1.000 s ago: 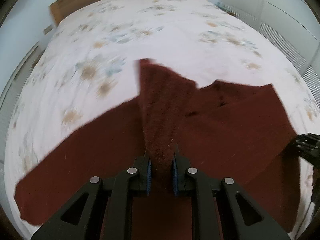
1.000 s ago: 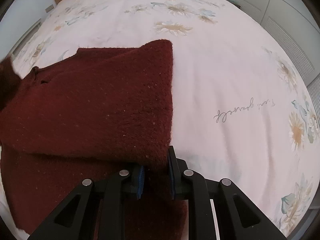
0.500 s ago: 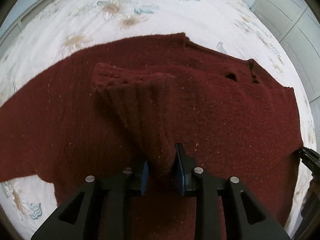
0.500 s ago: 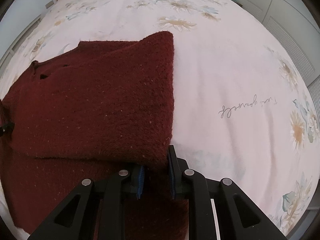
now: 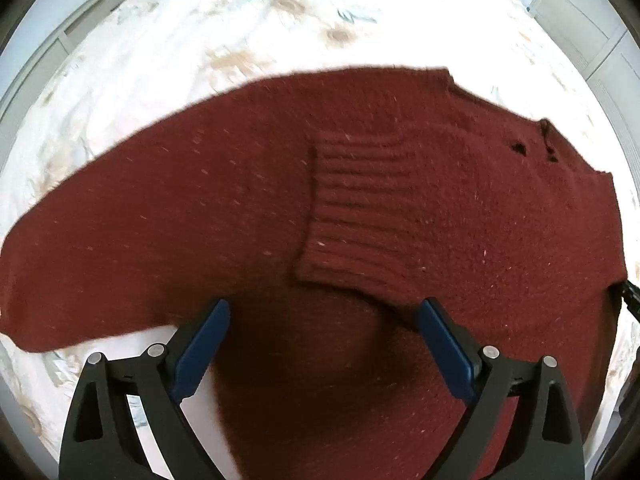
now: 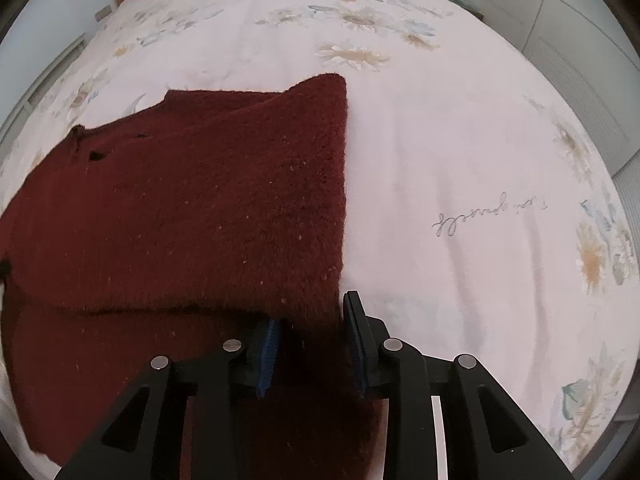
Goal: Fold small clothes
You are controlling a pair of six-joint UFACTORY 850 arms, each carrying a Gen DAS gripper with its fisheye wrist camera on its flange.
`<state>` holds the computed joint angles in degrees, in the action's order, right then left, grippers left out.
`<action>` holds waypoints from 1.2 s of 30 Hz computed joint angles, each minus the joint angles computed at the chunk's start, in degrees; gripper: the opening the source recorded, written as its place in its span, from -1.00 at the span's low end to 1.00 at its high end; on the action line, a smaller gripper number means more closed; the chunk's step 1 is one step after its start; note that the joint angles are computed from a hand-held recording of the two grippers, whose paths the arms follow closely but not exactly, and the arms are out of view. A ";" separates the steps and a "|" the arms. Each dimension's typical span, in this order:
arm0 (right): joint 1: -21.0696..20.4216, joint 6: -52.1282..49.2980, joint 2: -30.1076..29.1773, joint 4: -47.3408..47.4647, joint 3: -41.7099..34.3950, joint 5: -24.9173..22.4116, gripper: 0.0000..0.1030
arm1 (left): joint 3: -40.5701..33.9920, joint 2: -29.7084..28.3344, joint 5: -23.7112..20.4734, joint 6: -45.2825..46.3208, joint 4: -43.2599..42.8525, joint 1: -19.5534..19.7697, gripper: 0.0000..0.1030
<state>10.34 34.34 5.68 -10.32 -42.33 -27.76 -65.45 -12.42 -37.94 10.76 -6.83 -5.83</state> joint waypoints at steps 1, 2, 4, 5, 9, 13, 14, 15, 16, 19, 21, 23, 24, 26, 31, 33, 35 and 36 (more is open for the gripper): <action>0.29 0.10 0.28 -0.60 -0.05 -0.61 -0.36 | -0.13 0.39 0.02 0.26 -0.24 0.39 0.80; 0.45 0.17 0.58 -1.01 -0.06 -1.04 -0.34 | -0.54 0.57 -0.10 0.71 -0.72 0.89 0.80; 0.79 0.83 1.34 -2.29 -0.07 -2.12 -0.21 | -2.13 0.04 -0.62 1.80 -1.96 1.83 0.80; 0.87 1.26 1.63 -2.86 -0.05 -2.45 -0.15 | -3.33 -0.56 -1.13 1.57 -2.01 2.25 0.80; 0.83 2.30 3.30 -3.31 0.36 -3.32 -0.12 | -7.42 -4.06 -4.34 4.89 -6.74 3.42 0.80; 0.45 1.07 4.78 -1.95 0.88 -3.99 -0.12 | -11.15 -9.13 -8.17 5.04 -10.93 3.26 0.80; 0.39 0.90 5.05 -2.04 0.98 -4.40 -0.12 | -11.70 -10.04 -8.24 3.94 -9.69 2.84 0.79; 0.45 1.12 5.23 -2.27 1.10 -4.61 -0.12 | -12.07 -10.67 -8.33 3.43 -8.78 2.55 0.79; 0.33 1.25 5.54 -2.42 1.29 -4.95 -0.12 | -12.27 -11.23 -8.28 3.23 -8.20 2.15 0.79; -0.29 1.78 6.41 -2.48 1.94 -5.24 -0.12 | -11.12 -10.91 -6.27 2.93 -5.07 0.62 0.72; -0.91 1.89 6.82 -2.07 2.24 -5.09 -0.12 | -9.78 -9.89 -4.55 3.97 -3.38 -0.24 0.29; -1.49 1.55 6.89 -1.26 2.29 -4.83 -0.12 | -9.04 -9.00 -3.89 6.25 -4.44 -0.53 -0.16; -1.87 1.30 6.88 -0.74 2.26 -4.63 -0.12 | -8.81 -8.60 -3.52 6.38 -4.17 -0.66 -0.37; -2.51 1.07 6.76 0.01 1.91 -4.15 -0.12 | -8.88 -8.23 -4.03 8.85 -6.74 -0.45 -0.76; -3.30 -0.90 5.91 1.79 -0.22 -2.42 0.04 | -6.99 -4.55 1.44 9.52 -8.24 -0.02 -0.78; -3.36 -0.73 4.35 1.27 -1.73 -1.83 0.09 | -7.00 -3.69 1.59 10.49 -9.59 0.72 -0.78; -3.69 -1.92 2.79 2.41 -2.97 -1.41 0.11 | -7.29 -3.05 2.22 9.46 -7.77 1.05 -0.78; -4.16 -3.53 1.66 4.22 -3.71 -1.08 0.12 | -7.14 -2.83 2.62 9.00 -6.80 1.07 -0.78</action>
